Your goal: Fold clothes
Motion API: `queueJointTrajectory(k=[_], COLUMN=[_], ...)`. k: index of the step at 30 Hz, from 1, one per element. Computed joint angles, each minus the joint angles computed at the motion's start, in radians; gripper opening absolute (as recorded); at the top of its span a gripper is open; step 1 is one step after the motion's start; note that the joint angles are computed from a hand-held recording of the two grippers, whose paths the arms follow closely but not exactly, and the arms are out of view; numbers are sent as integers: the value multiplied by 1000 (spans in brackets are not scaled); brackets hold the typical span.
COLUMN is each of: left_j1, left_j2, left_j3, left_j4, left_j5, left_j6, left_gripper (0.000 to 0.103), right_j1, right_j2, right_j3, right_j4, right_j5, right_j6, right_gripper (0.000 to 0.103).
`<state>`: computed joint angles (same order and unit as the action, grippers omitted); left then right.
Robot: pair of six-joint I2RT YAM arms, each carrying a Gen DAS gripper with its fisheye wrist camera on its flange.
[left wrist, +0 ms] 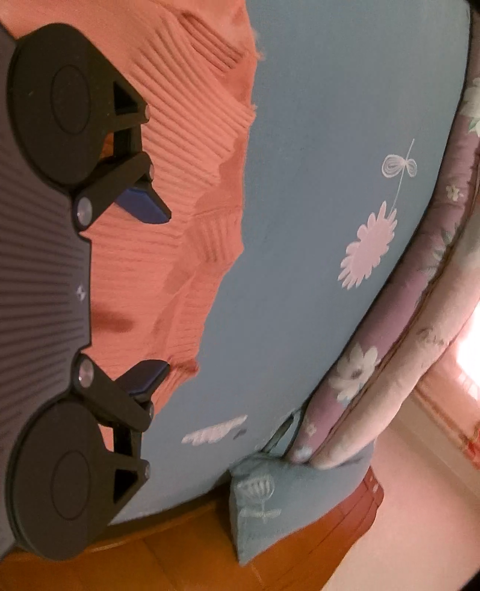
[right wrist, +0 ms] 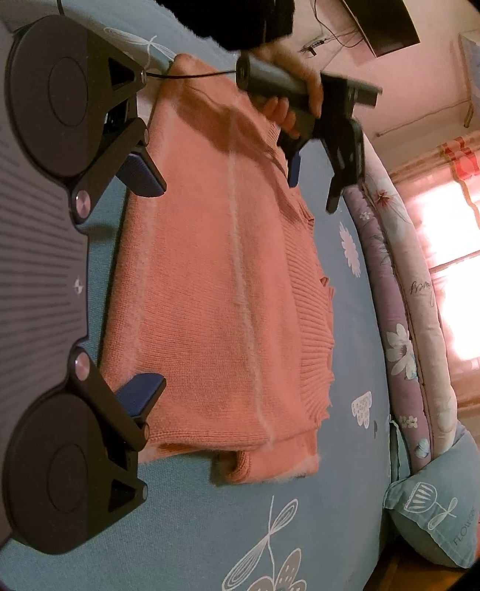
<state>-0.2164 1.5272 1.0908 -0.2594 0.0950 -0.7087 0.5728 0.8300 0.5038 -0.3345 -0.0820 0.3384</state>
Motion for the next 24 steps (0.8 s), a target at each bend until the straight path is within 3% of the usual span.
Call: queueJointTrajectory(k=[6, 8, 12, 17, 19, 22, 24], left_j1=[-1, -15, -94, -163, -159, -174, -214], left_j2=[-277, -365, -539, -711, -764, -779, -785], left_j3=[-162, -216, -308, -419, -458, -426, -408], left_j4=[-120, -172, -308, -426, -427, -466, -450], left_j5=[98, 113, 2, -96, -100, -98, -91], left_j6=[46, 84, 131, 173, 172, 113, 110], left_gripper=[81, 82, 82, 83, 83, 83, 83], right_j1=[29, 23, 48, -39, -26, 46, 41], right_j2=[-72, -97, -84, -164, -174, -196, -246], right_j3=[9, 10, 32, -3, 1, 21, 22], right_j4=[-7, -10, -86, -181, -220, -280, -290], right_j5=[48, 13, 96, 7, 19, 135, 118], right_j6=[54, 51, 55, 40, 51, 90, 94], right_gripper=[103, 103, 103, 103, 103, 103, 103])
